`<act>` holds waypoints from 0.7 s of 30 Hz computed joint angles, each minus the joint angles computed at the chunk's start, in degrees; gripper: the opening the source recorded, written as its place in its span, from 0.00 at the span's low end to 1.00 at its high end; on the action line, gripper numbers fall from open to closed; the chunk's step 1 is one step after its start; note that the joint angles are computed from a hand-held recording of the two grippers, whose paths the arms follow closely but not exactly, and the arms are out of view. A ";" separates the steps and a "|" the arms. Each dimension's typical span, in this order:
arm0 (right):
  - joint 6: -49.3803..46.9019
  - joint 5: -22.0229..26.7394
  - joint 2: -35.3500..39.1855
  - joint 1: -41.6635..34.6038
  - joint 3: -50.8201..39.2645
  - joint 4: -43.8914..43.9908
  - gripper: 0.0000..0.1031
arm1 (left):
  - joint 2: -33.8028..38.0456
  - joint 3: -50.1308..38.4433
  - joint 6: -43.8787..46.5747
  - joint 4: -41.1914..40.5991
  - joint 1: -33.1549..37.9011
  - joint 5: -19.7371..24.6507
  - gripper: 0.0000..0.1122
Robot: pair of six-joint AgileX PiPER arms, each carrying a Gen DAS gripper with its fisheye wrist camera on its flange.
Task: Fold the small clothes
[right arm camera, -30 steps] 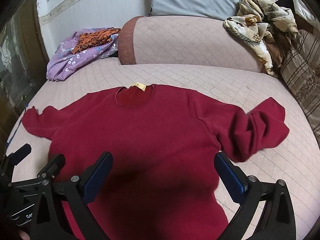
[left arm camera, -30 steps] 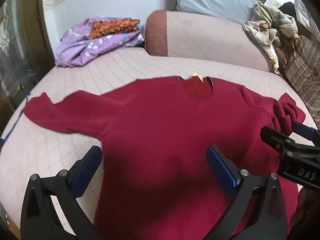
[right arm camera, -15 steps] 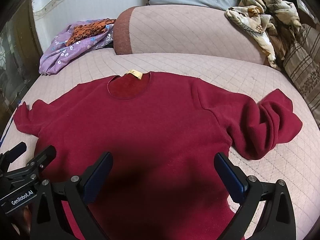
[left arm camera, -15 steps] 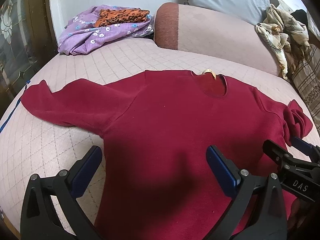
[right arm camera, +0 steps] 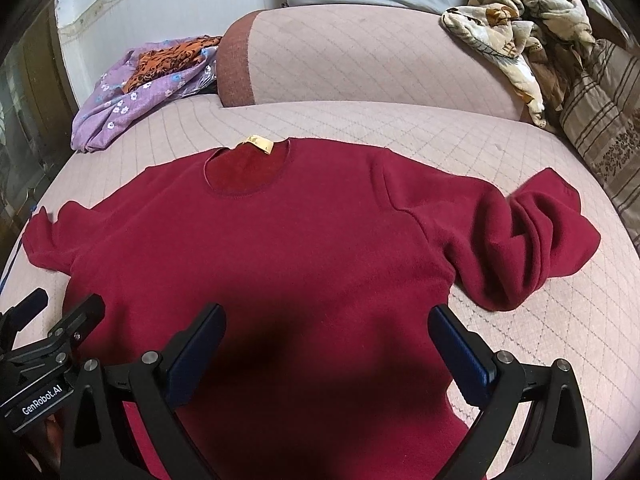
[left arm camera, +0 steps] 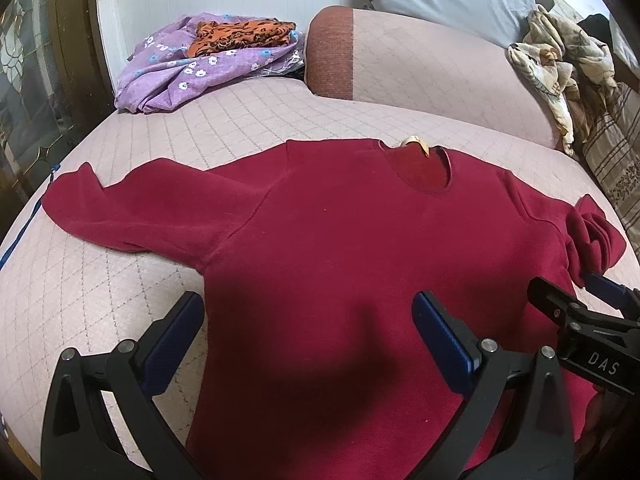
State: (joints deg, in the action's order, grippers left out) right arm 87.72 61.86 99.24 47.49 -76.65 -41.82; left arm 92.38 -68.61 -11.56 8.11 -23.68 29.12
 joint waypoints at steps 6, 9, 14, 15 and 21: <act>0.07 -0.31 0.16 0.28 -0.02 -0.40 0.99 | -0.37 0.33 -1.30 0.49 -0.03 -0.46 0.92; 0.25 -0.53 -0.05 0.29 0.20 -0.58 0.99 | -0.53 0.43 -1.84 0.71 0.15 -0.79 0.92; 0.22 -0.87 0.12 -0.02 0.21 0.03 0.99 | -0.34 0.40 -2.66 1.50 0.22 -0.79 0.92; 0.27 -0.88 0.16 0.03 0.21 -0.01 0.99 | -0.38 0.42 -2.70 1.61 0.22 -0.89 0.92; 0.05 -1.11 0.37 0.00 0.12 0.16 0.99 | -0.39 0.64 -3.45 2.27 0.23 -1.30 0.92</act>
State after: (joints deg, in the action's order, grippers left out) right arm 87.76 60.75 99.61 47.49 -76.53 -41.66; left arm 91.99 -67.98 -15.01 10.38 -23.45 27.81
